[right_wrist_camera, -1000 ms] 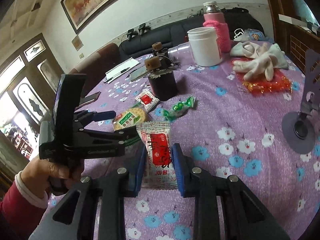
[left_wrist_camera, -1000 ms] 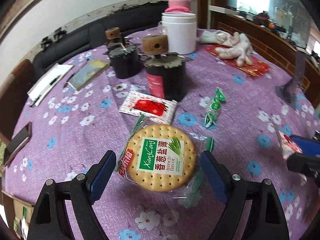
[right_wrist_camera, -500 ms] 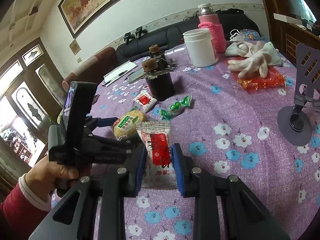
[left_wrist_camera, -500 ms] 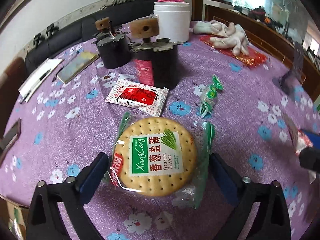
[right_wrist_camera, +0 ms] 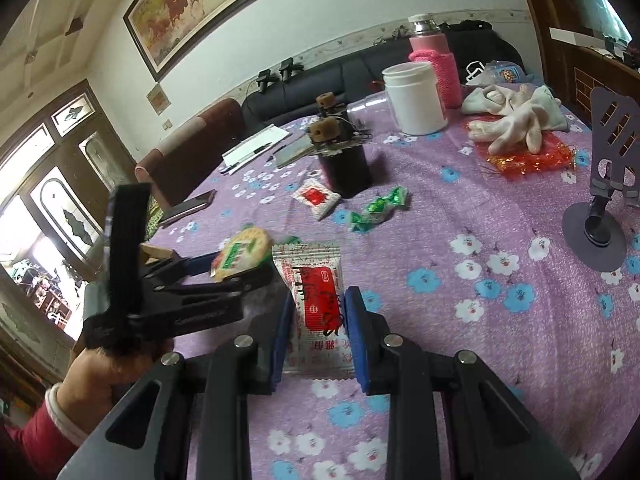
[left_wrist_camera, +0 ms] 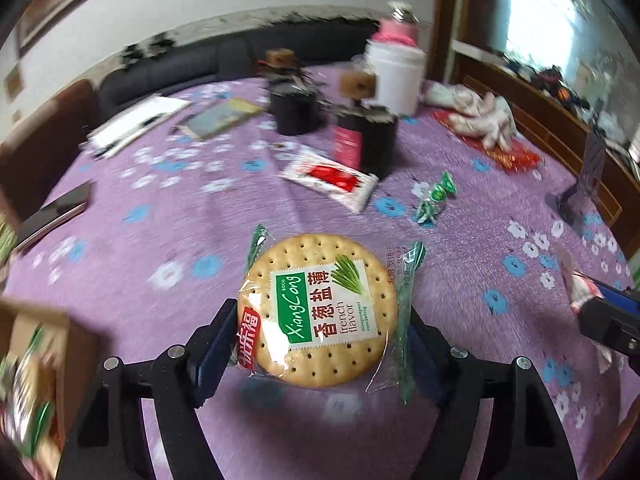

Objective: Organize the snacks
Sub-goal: 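Grasp white-red sachet with right tool while left tool grasps round cracker pack, then carry sachet and cracker pack over the box and open both tools to drop them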

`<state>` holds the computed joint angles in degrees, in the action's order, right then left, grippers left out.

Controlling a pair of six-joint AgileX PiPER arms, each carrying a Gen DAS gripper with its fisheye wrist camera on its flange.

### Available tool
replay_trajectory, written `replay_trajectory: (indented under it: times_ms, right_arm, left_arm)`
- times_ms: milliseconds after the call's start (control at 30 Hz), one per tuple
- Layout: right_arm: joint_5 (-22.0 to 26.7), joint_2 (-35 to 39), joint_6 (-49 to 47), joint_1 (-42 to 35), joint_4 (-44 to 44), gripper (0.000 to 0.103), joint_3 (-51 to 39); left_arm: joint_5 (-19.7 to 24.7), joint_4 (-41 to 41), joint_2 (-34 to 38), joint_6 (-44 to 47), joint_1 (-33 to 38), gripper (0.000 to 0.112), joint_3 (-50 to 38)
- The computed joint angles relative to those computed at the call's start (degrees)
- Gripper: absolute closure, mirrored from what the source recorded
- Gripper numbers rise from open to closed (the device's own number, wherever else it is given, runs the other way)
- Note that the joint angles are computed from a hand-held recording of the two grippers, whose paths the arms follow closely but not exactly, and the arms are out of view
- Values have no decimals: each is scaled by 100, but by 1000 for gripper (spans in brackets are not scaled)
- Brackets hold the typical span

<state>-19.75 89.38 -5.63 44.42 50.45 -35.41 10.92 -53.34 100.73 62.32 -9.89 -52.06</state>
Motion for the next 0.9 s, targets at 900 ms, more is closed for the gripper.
replay_trajectory:
  times_ms: [900]
  right_arm:
    - [-171,1236,-4075,2170,3885,76,-2720]
  left_arm:
    - [1489,-2278,-3253,3444,4231,32,2176]
